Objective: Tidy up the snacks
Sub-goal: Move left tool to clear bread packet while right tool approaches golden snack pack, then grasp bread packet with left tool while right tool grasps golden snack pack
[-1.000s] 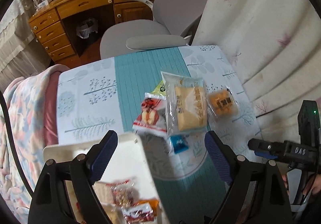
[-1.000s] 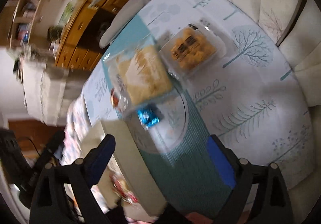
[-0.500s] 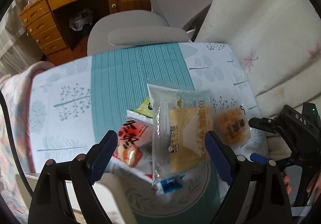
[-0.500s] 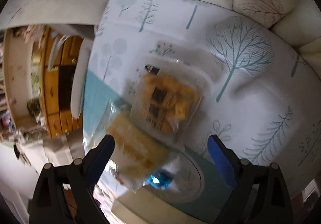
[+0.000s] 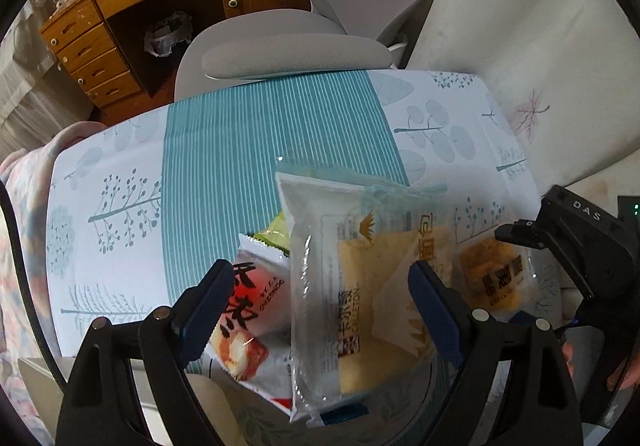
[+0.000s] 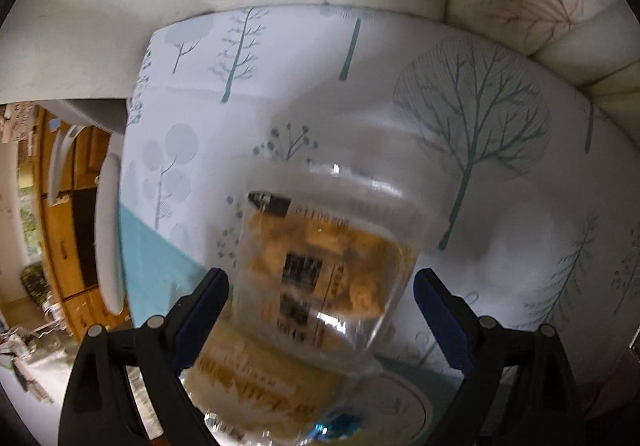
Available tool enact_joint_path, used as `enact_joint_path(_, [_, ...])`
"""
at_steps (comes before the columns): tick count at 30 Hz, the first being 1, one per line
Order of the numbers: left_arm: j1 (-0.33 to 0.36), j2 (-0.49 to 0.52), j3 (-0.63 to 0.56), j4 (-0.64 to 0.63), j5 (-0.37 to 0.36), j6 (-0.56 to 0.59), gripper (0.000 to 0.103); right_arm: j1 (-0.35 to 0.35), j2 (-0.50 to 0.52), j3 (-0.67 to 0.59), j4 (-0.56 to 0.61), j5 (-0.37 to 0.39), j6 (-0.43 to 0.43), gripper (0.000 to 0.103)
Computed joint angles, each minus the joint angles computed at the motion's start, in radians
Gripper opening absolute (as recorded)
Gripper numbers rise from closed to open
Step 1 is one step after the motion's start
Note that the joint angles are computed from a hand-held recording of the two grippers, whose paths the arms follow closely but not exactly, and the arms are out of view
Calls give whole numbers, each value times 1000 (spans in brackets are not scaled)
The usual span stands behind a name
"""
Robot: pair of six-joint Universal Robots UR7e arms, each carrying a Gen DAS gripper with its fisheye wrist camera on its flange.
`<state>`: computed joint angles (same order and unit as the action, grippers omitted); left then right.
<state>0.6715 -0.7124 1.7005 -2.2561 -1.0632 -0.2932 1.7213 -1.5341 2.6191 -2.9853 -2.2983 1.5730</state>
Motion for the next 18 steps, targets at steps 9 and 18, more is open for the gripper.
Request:
enact_joint_path(9, [13,39,-21,-1,-28,-41,88,-81,29,-18,-12,20,-96,95])
enact_joint_path(18, [17,51,-17,-20,-73,-85,63,-84,53,-87,118,-2,-111,94])
